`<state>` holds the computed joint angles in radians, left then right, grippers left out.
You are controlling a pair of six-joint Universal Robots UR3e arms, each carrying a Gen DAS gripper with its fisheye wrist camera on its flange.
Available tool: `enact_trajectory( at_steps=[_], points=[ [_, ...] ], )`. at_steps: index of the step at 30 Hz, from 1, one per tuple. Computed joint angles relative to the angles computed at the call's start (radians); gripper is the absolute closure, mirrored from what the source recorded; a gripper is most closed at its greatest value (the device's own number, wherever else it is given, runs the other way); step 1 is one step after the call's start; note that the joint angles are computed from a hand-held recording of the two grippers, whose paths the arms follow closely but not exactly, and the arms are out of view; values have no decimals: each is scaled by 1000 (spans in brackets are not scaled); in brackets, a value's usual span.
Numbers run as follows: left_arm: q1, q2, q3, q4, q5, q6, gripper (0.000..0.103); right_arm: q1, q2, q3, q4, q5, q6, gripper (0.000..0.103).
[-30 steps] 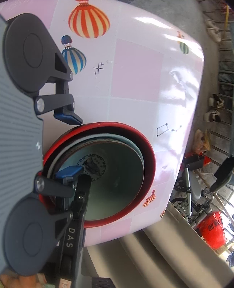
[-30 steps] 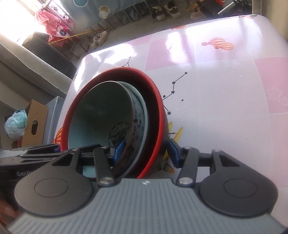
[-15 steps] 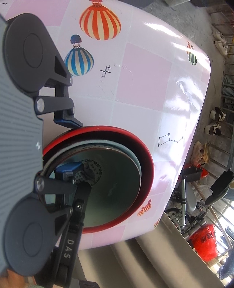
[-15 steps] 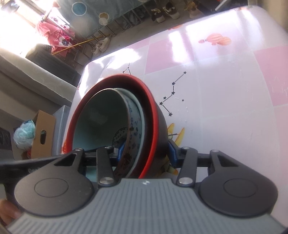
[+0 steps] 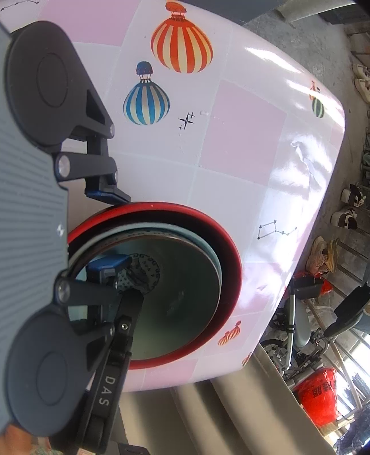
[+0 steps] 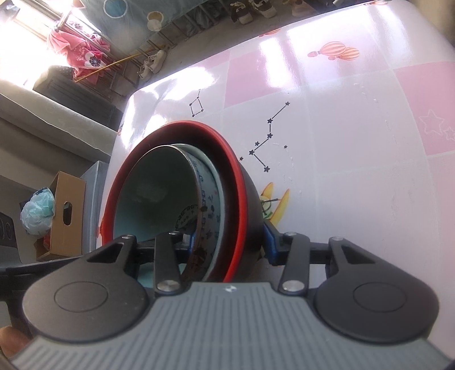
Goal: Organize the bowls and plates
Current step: 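Lift the bowl stack with the right gripper over the steel plate stack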
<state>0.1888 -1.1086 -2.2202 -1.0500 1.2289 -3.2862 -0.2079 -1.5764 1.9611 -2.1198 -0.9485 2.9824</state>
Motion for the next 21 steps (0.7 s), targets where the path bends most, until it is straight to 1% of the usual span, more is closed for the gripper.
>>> enact_trajectory(
  at_steps=[3, 7, 10, 12, 15, 17, 18, 21],
  points=[
    [-1, 34, 25, -51, 0, -2, 64, -3, -24, -16, 40, 3, -5, 61],
    [-3, 103, 69, -151, -4, -7, 64, -11, -92, -28, 112, 7, -10, 61],
    [-10, 169, 113, -247, -5, -9, 64, -36, -174, -35, 200, 15, -38, 61],
    [-21, 207, 147, -317, -4, -9, 64, -63, -240, -43, 283, 24, -66, 61],
    [-33, 279, 190, -432, -10, -2, 64, -117, -357, -57, 442, 37, -129, 61],
    [-34, 337, 205, -511, -21, -1, 64, -174, -449, -65, 582, 46, -199, 61],
    [-42, 367, 213, -553, -20, -4, 64, -209, -496, -71, 662, 49, -240, 61],
    [-115, 425, 214, -602, 9, -56, 64, -343, -654, -94, 950, 44, -405, 61]
  ],
)
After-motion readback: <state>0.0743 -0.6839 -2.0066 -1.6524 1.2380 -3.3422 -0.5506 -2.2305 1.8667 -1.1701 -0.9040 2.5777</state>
